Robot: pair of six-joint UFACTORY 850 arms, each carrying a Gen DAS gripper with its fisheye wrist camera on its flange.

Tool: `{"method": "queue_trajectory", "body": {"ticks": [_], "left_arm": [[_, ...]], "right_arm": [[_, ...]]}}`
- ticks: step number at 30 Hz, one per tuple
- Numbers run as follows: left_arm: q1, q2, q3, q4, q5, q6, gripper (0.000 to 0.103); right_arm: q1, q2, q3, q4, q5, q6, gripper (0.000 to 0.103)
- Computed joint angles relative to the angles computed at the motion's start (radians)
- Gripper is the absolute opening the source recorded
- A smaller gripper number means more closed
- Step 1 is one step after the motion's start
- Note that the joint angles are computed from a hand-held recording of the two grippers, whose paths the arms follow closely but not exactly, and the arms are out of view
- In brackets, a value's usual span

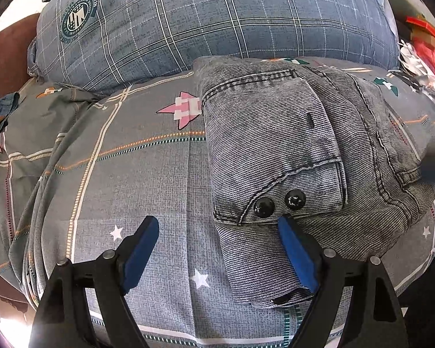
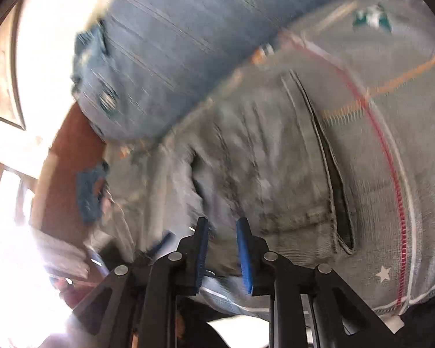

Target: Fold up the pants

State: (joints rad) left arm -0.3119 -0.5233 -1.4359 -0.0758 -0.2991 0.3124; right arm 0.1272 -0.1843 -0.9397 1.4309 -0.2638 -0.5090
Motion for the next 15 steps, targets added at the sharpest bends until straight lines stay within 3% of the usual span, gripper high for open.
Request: {"method": "queue_trajectory", "body": {"ticks": [1,3,4,6,8,11,13,15], "left_arm": [[0.002,-0.001,-0.001,-0.023,-0.004,0.021,0.085],[0.006,-0.001,-0.016,-0.051,-0.033,0.043,0.085],[0.012,0.004,-0.021,-0.106,-0.044,0.093,0.085],[0.025,0.025,-0.016,-0.296,-0.049,0.238,0.084],[0.026,0.041,-0.006,-0.39,-0.038,0.315,0.085],[0.002,0.001,-0.011,-0.285,-0.059,0.274,0.085],[0.008,0.008,0.006,-0.345,-0.038,0.296,0.085],[0.015,0.0,-0.006,-0.371,-0.058,0.306,0.086]], "right_arm": [[-0.012,-0.033,0.022,0.105,-0.011,-0.076,0.021],[-0.061,-0.013,0.071,0.241,-0.1,-0.14,0.005],[-0.063,-0.006,0.074,0.247,-0.103,-0.149,0.005],[-0.044,0.005,0.049,0.133,-0.055,-0.09,0.01],[-0.033,0.005,0.005,-0.069,-0.026,0.063,0.013],[-0.035,-0.005,-0.088,-0.119,-0.024,0.026,0.013],[-0.05,-0.053,-0.173,-0.086,-0.088,-0.038,0.018],[-0.076,-0.152,-0.293,-0.023,-0.217,-0.123,0.042]]}}
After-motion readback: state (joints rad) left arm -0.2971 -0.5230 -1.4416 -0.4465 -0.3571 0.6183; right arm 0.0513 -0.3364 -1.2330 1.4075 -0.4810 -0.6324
